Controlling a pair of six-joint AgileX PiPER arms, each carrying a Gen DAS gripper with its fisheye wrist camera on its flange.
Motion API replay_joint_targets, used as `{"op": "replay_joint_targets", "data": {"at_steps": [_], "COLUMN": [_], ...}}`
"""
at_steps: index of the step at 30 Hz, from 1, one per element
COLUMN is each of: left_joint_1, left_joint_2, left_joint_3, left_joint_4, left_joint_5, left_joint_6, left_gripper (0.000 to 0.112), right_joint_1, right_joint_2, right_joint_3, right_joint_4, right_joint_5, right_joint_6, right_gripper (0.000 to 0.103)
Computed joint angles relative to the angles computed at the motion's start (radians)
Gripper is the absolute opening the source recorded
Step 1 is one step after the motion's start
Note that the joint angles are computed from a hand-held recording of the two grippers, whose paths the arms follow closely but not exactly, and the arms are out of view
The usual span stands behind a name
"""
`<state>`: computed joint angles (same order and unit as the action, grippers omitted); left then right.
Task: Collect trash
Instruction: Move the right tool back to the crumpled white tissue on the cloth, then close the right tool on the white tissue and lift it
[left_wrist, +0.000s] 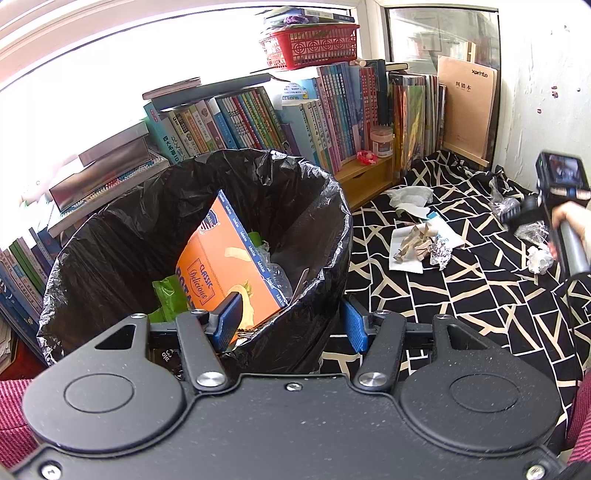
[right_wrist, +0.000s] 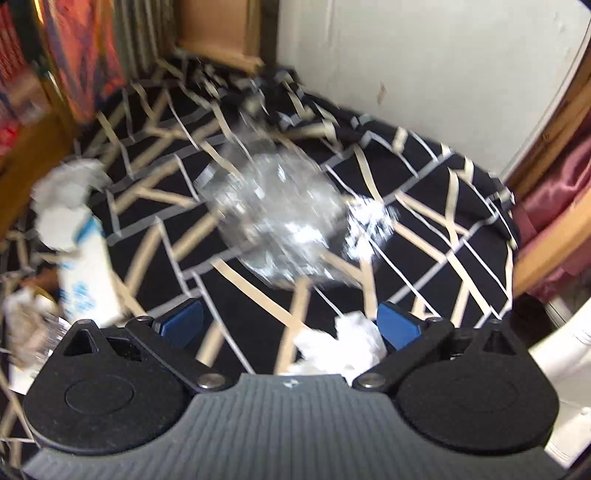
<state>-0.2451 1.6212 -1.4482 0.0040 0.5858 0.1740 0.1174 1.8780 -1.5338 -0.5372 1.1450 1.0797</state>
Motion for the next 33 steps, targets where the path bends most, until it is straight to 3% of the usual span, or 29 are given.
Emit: {"op": "replay_joint_targets", "data": {"at_steps": [10,16,23,33], "left_joint_1": [-0.004,-0.003,-0.003,-0.004], "left_joint_2": [-0.002,-0.002,-0.003,-0.002], "left_joint_3": [0.001,0.000,0.000,-0.001], "left_joint_4": [0.008,0.005,0.004,0.007], "left_joint_5": [0.001,0.002,0.003,0.004], "left_joint_6": [-0.008,-0.006,-0.005,-0.009], "left_gripper": [0.055,0.055,0.055,0.055], "right_joint_1": [-0.029,-0.052,-0.026,-0.045], "right_joint_2": [0.031,-0.007,-0.030,-0.038], "right_joint_3": [0.083,0.155,0.221,0.200], "right_joint_4": [0.076,0.094,0.023,0.085], "right_joint_5": [-0.037,-0.128,-0.185,-0.157], "right_joint_6": [0.001,0.053,0.158,0.097], "right_gripper": [0.103,0.103,0.103,0.102]}}
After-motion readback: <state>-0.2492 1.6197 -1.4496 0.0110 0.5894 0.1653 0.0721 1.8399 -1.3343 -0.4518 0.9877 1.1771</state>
